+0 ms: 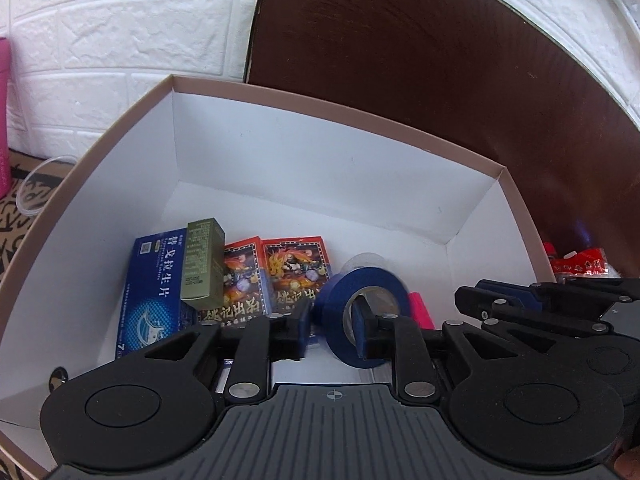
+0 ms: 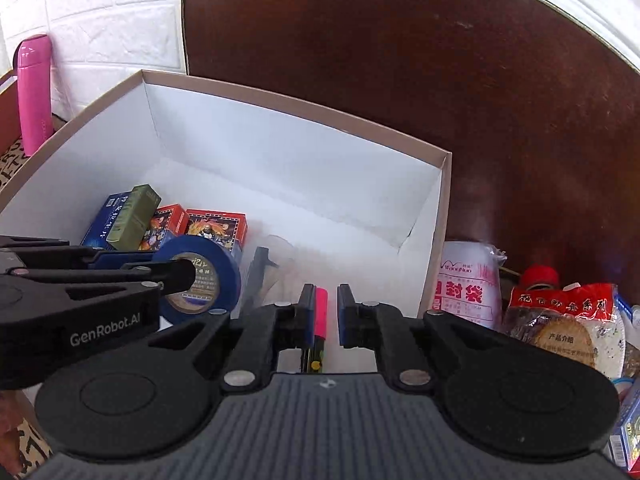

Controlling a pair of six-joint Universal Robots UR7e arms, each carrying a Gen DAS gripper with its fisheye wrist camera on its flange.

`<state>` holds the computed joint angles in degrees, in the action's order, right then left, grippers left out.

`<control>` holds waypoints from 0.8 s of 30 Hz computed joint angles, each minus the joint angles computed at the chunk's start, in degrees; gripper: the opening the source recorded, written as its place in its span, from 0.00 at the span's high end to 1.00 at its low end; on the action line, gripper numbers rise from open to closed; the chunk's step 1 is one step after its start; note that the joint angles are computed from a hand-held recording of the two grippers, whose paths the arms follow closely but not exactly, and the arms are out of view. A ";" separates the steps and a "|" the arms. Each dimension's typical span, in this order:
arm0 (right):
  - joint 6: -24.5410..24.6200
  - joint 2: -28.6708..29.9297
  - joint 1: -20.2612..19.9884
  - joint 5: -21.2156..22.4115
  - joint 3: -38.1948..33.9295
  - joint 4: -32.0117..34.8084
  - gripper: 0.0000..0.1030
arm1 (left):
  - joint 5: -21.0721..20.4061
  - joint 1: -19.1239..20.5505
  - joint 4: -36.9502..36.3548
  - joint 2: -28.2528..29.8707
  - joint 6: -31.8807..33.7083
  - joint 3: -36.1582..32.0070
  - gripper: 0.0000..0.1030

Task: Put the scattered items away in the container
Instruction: 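Open both tools to drop the marker and tape into the box, then move both tools back from the cardboard box to the pile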

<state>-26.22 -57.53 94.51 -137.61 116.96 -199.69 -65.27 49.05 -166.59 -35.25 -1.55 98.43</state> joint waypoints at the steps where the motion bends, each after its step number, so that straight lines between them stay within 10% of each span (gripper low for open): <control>1: 0.02 -0.21 -0.03 0.13 0.12 0.17 0.88 | -0.11 -0.02 -1.15 -0.05 0.07 0.31 0.52; 6: -1.24 -0.71 -0.10 1.03 0.81 -0.43 0.83 | 1.70 -0.97 -6.18 -0.63 1.76 2.18 0.12; 8: -1.97 -1.36 -0.19 3.00 1.55 -0.62 0.45 | 1.45 -1.18 -6.33 -1.05 1.82 2.62 0.10; 11: -4.08 -1.38 0.52 4.24 2.33 -1.10 0.16 | 1.33 -1.49 -5.19 -1.75 -0.01 3.02 0.04; 24: -10.56 -4.32 3.35 5.97 8.29 -8.58 0.01 | -0.51 -4.19 -11.09 -6.71 -1.56 10.75 0.00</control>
